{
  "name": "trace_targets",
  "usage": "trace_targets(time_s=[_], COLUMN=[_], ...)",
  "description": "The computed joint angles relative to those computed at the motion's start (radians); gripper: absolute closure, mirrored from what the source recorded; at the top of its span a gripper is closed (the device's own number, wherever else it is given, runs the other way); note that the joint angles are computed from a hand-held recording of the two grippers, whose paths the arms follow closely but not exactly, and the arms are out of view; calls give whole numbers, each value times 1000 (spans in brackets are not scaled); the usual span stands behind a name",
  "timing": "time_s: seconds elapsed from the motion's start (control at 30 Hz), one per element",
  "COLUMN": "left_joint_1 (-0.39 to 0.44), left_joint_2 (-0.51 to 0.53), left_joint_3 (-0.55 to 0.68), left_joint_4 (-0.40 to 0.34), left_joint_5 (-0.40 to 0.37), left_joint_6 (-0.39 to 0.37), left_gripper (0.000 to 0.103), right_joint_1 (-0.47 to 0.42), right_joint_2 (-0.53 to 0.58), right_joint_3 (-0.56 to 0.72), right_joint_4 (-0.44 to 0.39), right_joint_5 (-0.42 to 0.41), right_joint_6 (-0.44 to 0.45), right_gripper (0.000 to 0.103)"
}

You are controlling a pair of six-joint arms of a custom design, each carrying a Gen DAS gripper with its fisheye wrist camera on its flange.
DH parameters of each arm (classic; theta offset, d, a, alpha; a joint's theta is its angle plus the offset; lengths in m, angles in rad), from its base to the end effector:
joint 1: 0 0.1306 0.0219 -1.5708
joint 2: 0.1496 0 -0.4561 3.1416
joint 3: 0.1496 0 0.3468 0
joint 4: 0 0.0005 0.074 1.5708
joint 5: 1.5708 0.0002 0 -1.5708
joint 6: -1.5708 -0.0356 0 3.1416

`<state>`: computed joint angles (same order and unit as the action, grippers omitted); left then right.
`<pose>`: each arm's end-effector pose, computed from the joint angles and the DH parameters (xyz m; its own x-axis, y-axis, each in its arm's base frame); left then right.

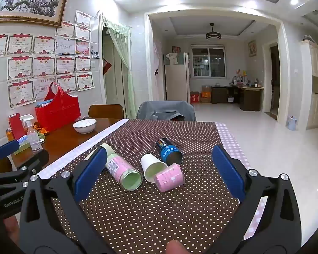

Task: Flip cup upside down

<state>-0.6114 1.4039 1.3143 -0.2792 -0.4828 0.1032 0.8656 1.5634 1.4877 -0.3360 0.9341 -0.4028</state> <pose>0.3841 -0.2497 0.5174 -0.3095 0.1055 -0.9450 0.1226 0.9900 0.0704 0.3589 0.3767 0.5176 -0.2289 0.0907 -0.9692 0.1246 0.9902 0.0632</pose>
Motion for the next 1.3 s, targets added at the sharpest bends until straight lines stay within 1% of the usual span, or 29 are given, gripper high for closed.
trace_targets(time_s=[0.47, 0.6, 0.77, 1.3], left_joint_1=[0, 4, 9, 9], left_joint_2=[-2, -8, -13, -11], left_joint_3=[-5, -25, -5, -7], left_joint_4=[9, 27, 1, 6], left_joint_5=[-4, -2, 0, 4], left_joint_6=[0, 1, 5, 2], left_gripper=[14, 14, 14, 14], right_joint_1=[4, 7, 1, 4], right_joint_2=[-1, 2, 6, 7], right_joint_3=[-1, -1, 12, 22], right_joint_4=[15, 12, 8, 12], right_joint_5=[7, 8, -2, 1], right_joint_6=[7, 2, 11, 25], right_gripper=[6, 6, 6, 6])
